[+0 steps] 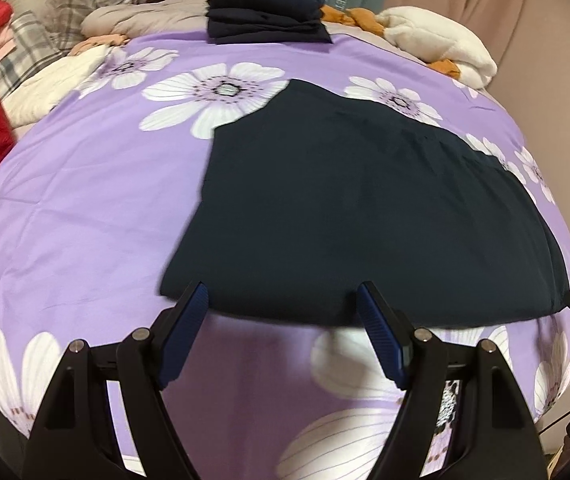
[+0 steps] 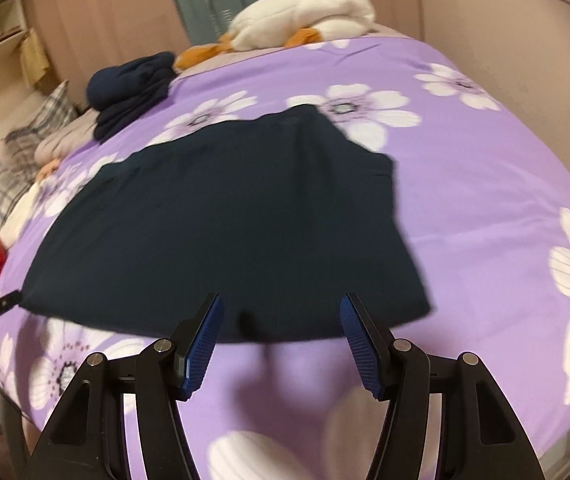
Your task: Fold large clothes
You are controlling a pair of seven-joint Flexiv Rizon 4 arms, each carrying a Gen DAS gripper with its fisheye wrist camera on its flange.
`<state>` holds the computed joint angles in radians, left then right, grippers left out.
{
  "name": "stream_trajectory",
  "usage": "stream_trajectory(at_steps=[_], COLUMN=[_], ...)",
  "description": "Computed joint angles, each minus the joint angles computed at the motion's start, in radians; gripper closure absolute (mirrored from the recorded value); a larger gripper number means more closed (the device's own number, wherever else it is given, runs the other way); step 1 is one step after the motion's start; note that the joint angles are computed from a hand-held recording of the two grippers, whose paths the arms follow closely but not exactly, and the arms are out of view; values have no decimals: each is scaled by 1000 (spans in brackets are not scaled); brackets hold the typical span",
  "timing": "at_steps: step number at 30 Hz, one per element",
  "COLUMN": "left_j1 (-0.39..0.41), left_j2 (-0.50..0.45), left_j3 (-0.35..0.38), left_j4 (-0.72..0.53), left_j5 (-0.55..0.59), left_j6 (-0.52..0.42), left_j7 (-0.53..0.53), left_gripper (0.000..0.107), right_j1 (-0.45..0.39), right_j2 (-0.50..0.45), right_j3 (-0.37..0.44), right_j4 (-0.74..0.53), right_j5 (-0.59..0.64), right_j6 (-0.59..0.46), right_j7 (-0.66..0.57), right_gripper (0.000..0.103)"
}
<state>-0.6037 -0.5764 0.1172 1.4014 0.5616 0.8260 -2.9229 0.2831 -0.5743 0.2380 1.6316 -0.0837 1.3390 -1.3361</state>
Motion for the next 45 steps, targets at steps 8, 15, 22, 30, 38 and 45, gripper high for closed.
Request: stream_trajectory(at_steps=[8, 15, 22, 30, 38, 45], left_j1=[-27, -33, -42, -46, -56, -84], left_j2=[-120, -145, -153, -149, -118, -110], left_j3=[2, 17, 22, 23, 9, -11], left_j4=[-185, -207, -211, -204, -188, -247], left_j5=[-4, -26, -33, -38, -44, -36], left_j6=[-73, -87, -98, -103, -137, -272], left_j7=[95, 123, 123, 117, 111, 172], left_gripper=[30, 29, 28, 26, 27, 26], right_j1=[20, 64, 70, 56, 17, 13], right_j2=[-46, -64, -56, -49, -32, 10], right_j3=[50, 6, -3, 15, 69, 93], right_j4=[-43, -44, -25, -15, -17, -5], right_j5=[15, -24, -42, -37, 13, 62], right_j6=[39, 30, 23, 16, -22, -63], right_j7=[-50, -44, -27, -33, -68, -128], right_gripper=[42, 42, 42, 41, 41, 41])
